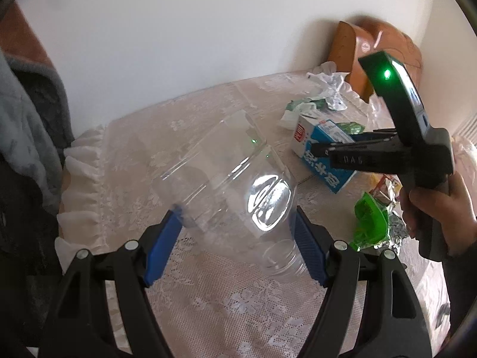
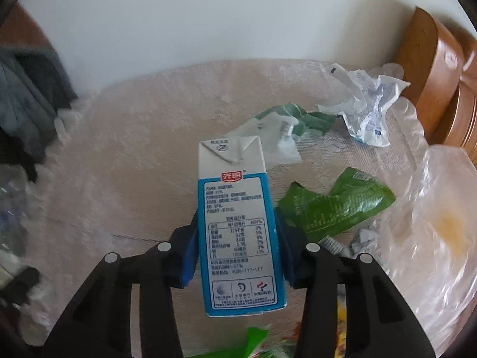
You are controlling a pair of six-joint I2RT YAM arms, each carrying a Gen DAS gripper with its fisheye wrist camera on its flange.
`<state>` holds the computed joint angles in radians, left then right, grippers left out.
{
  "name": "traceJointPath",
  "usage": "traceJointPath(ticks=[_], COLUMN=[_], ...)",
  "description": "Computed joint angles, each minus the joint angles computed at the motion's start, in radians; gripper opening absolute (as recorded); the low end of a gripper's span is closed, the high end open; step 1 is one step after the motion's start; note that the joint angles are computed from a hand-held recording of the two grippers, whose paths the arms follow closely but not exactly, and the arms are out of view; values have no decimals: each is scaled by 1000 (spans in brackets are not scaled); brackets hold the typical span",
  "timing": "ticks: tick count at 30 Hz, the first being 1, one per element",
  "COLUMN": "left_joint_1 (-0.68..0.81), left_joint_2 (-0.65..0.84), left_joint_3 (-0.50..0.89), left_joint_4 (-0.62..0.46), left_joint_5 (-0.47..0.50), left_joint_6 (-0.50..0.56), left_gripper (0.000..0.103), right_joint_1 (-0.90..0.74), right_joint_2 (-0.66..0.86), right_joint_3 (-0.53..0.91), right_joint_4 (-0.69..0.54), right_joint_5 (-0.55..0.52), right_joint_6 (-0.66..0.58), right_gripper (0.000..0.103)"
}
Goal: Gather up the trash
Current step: 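Carry the bottle and carton over the green wastebasket and release the bottle from the left tool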
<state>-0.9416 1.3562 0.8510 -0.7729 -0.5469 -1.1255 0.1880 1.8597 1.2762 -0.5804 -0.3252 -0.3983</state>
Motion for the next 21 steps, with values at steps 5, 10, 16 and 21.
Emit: traceJointPath(ticks=[5,10,16,21], left_joint_1=[-57,-149,-258,-344], left_joint_2=[12,75,250,500], left_joint_3=[49,163,367,652], left_joint_4=[-28,-86,-25,47], left_joint_5=[-16,-52,-29,46], left_joint_6=[-3,-8,107,268], left_gripper=[71,71,71,71], right_joint_1=[-89,-313,-873,-1293], right_joint_2=[-126,-312,-379,-252], right_joint_3=[-72,-170,-141,-43], right_joint_4=[-21,-112,-470,-616], right_joint_5=[-149,-326,-462,-418], right_joint_6=[49,2,-411,-665], right_gripper=[44,44,44,44])
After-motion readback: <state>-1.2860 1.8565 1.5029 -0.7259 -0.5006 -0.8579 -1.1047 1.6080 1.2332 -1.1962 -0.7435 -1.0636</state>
